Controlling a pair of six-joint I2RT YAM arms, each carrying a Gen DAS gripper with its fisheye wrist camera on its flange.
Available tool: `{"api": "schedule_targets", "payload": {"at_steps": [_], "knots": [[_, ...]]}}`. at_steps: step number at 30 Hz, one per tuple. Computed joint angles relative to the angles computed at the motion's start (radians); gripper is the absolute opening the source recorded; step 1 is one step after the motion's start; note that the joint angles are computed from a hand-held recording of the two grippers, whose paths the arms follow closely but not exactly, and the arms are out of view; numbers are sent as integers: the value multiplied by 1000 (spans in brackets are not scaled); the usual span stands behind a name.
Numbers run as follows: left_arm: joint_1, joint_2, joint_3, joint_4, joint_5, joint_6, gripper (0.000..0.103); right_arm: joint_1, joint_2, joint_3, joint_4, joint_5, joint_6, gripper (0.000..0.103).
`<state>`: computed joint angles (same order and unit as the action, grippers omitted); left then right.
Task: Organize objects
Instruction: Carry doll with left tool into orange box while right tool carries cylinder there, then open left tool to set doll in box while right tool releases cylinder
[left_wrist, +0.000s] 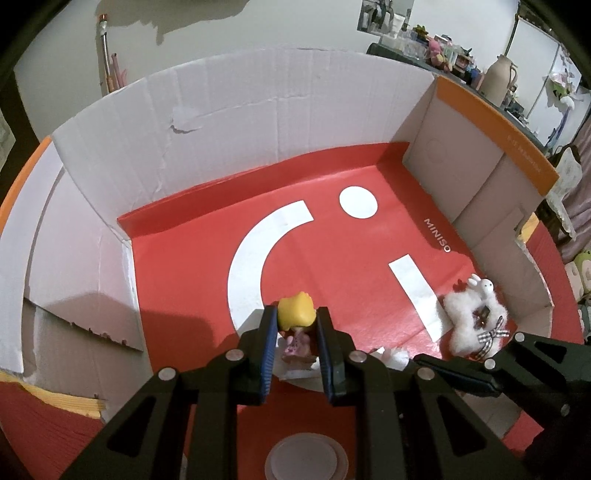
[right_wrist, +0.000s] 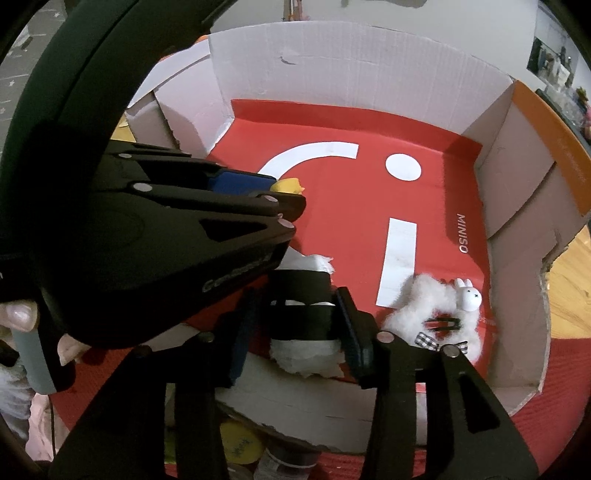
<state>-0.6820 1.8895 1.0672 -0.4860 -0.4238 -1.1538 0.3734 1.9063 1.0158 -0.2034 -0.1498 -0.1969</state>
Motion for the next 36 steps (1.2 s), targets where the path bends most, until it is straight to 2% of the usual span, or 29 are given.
{"api": "schedule_targets", "payload": {"at_steps": [6,10,21,24,28,31,36], "knots": [[3,-21,-23,25,3,-3,22,4,-16,-21,18,-2,9,45],[-5,-34,-49,48,0,-7,30,5,-23,-21,24,0,11,45],[-62,-117,-92,36,-60,-70,31,10,-69,-49,60,-8,30,45],[-92,-156,-107,26,-97,-108,42,-9,-110,-81,79,-25,28,48],[-186,-185,-87,-89,-204,-207,44,-27,-175,-139,115,-24,16,48],[-264,-173,-40,-194,-273,-292,53,-49,-252,-209,131,-39,11,48],[-383,-135,29,-343,-362,-460,56,-93,-364,-290,138,-81,7,54]]}}
